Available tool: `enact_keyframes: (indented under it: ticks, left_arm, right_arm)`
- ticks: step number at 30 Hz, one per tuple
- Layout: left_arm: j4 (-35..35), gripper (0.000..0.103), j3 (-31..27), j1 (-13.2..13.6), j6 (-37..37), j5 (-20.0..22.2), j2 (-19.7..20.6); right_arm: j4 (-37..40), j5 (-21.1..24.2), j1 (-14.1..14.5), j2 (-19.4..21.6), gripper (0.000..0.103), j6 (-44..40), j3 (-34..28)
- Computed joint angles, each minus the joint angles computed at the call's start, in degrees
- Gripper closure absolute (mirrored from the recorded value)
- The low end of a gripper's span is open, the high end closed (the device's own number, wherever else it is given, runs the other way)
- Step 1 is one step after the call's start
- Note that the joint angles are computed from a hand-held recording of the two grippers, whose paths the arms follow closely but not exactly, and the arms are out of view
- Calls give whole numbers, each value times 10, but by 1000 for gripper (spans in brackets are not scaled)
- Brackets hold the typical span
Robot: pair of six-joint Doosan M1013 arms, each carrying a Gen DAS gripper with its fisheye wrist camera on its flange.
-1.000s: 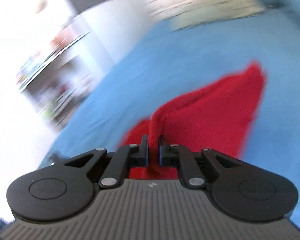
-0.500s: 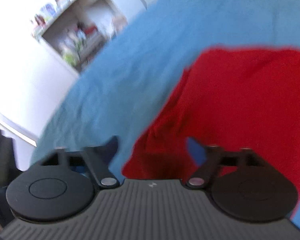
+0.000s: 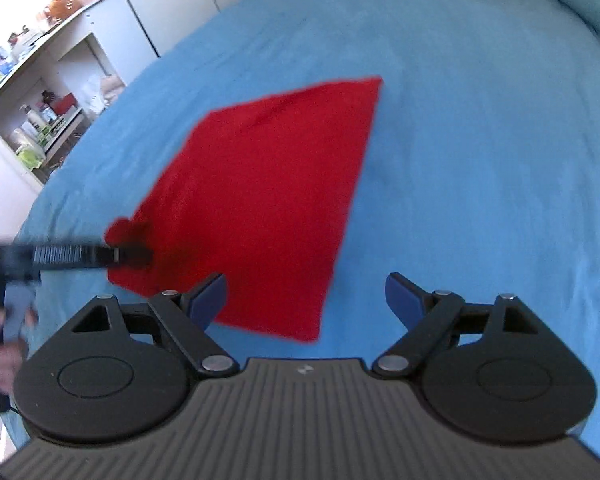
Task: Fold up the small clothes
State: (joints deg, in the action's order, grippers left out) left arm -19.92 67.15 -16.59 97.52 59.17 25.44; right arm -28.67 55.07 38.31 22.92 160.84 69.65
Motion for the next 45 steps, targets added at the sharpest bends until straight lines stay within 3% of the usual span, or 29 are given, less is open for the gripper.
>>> enact_keyframes:
  ticks: [1,2,3,8,15,20,26,28,37,40,42,43,44,45]
  left_arm:
    - [3,63,1,2,-15,-1,-2]
    - [6,91,-3,2,-29,-1,2]
    - [2,93,-7,4,-42,3,6]
    - [-18,94,21,16,-58,-46,-21]
    - [10,94,49,16,-121,-42,-29]
    - [46,94,43,4,-73,-41,-24]
    - [57,93,46,2,-19,-40,-26]
    - [60,93,46,2,-16,-38,-24]
    - [78,92,37,-4,-5,-28,-25]
    - [74,85,21,0,1,-26,-32]
    - [79,57,4,1,13,-30,-31]
    - [72,32,-6,3,25,-31,-28]
    - [62,17,-19,5,38,-29,-22]
    - [50,12,-34,8,53,-24,-13]
  right_arm:
    - [-1,-11,2,0,1,13,6]
    - [7,-19,1,-1,1,18,13]
    - [16,-22,0,-1,1,19,14]
    - [11,-22,2,4,2,17,10]
    - [20,-9,-1,-2,2,-9,17]
    - [21,3,-3,-5,2,-12,19]
    - [9,54,-4,9,2,-12,-5]
    - [23,83,-8,20,2,-24,-17]
    - [34,110,-13,30,0,-66,-33]
    - [26,93,-16,16,0,-48,-33]
    - [27,79,-19,10,0,-36,-37]
    - [30,69,-23,8,0,-33,-38]
    - [35,59,-28,6,0,-31,-40]
    - [39,49,-33,5,0,-28,-42]
